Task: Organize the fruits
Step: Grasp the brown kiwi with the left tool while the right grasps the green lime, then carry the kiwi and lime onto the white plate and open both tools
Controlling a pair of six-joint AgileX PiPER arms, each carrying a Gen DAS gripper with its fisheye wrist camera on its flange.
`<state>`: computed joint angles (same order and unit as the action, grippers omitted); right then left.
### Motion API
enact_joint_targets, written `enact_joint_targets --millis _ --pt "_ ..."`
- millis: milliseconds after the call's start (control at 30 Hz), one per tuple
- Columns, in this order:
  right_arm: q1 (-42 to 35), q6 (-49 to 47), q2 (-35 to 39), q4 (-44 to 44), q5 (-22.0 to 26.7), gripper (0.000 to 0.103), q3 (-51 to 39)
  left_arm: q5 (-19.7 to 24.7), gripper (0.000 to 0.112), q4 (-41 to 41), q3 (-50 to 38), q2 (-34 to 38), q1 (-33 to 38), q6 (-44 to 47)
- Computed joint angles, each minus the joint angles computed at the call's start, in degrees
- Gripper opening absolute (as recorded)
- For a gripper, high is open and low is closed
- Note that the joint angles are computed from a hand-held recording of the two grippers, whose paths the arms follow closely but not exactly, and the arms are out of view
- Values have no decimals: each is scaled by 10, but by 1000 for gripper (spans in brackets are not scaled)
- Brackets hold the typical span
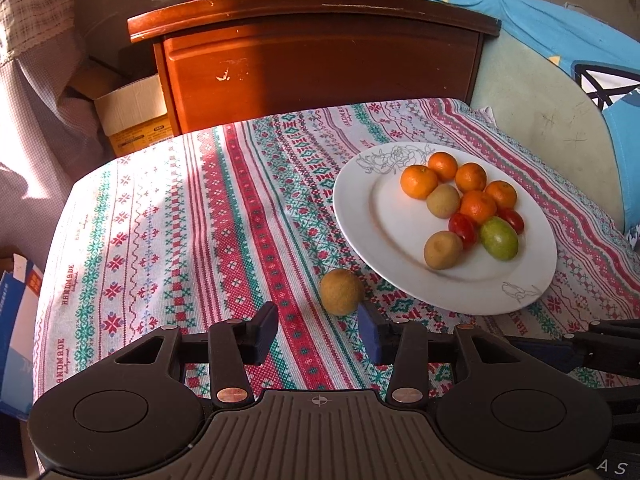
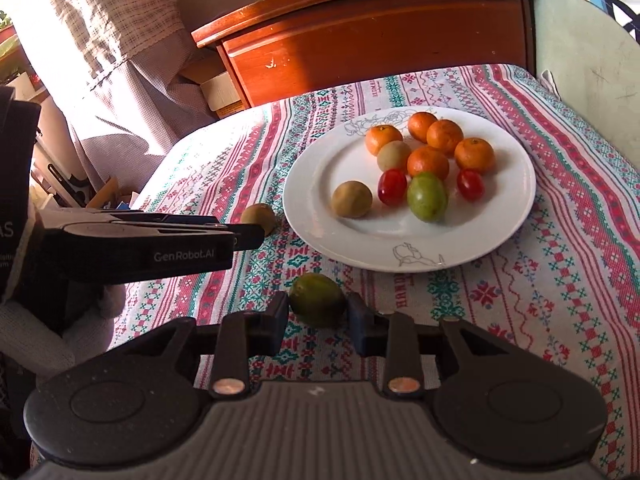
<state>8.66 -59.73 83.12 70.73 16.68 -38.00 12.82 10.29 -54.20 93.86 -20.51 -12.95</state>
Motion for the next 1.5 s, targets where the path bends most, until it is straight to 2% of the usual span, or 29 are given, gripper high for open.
enact_joint_targets --millis 100,167,267,367,567,767,933,1200,1333,1500 --pt "0 2 -1 -1 -1 32 1 -21 40 10 3 6 -4 2" --pt "0 1 -1 -1 0 32 0 -29 40 47 4 9 -9 -27" --pt "-1 -3 0 5 0 32 1 -42 40 17 4 16 -9 9" --pt "-4 -9 1 11 3 32 1 -45 38 51 -2 27 -11 -25" --pt "-8 -24 2 23 6 32 1 -61 23 -11 -1 36 -9 37" --pt "-15 -41 -2 42 13 32 5 -60 22 -55 10 22 -6 78" --pt "-20 -78 -11 79 25 32 8 -53 22 -196 16 -2 12 202" --pt "-37 -142 -22 147 33 32 -11 -48 22 -265 0 -25 13 253" --pt "-51 -183 -8 193 26 32 -37 -37 22 -365 -21 -22 19 334" --pt "-66 -222 19 231 33 32 -70 -17 22 -374 -61 8 24 301"
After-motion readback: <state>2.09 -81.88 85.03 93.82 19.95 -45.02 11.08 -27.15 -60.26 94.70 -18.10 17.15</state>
